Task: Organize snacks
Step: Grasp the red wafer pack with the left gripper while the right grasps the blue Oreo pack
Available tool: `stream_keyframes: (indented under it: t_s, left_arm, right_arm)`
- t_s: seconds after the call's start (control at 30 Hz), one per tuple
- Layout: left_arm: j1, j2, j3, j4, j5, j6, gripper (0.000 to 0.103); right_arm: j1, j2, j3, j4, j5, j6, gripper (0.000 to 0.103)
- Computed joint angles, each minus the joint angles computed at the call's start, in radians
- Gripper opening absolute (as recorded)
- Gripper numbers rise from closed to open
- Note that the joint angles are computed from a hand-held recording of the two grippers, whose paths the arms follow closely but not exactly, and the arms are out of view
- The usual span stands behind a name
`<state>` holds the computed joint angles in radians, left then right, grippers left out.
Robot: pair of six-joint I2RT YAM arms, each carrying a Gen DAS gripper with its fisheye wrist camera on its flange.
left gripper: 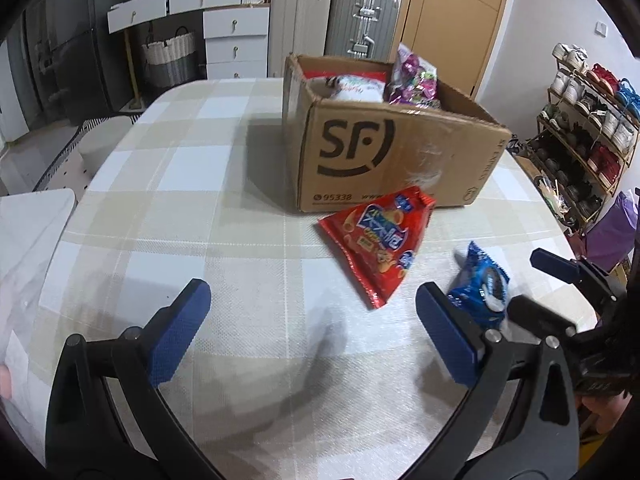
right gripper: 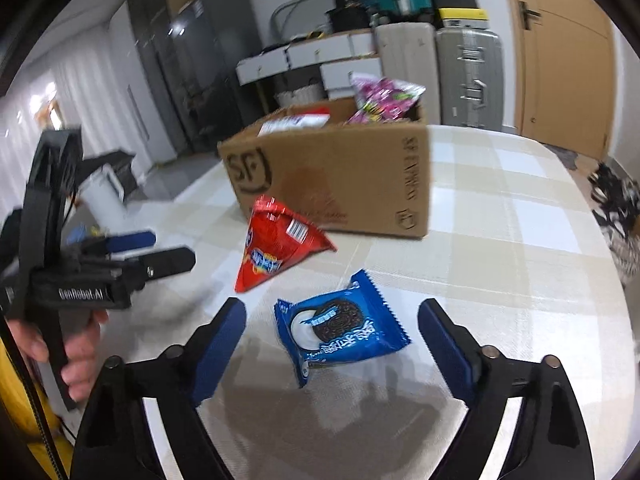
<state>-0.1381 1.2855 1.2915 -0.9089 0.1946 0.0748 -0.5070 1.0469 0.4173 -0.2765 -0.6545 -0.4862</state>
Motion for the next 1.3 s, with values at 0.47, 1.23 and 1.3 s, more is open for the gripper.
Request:
stream_keyframes:
  t_s: [0.47,1.23,1.3]
  left_arm:
    - [0.024,0.078,0.007,0.030,0.016,0.018,0.102]
    - [-0.087,0.254,0.136,0.013,0.023,-0.041,0.102]
    - [-0.110,0.281,0.154,0.026,0.019,-0.053,0.102]
  right_arm:
    - [0.160,0.200,0.031,0.125,0.169,0.053,0.060]
    - [-0.190,0.187,0.083,-0.114,-0.152,-0.102,0.046]
    - [-0.232,0.192,0.098,-0.160,-0.177,-0.140,0.046]
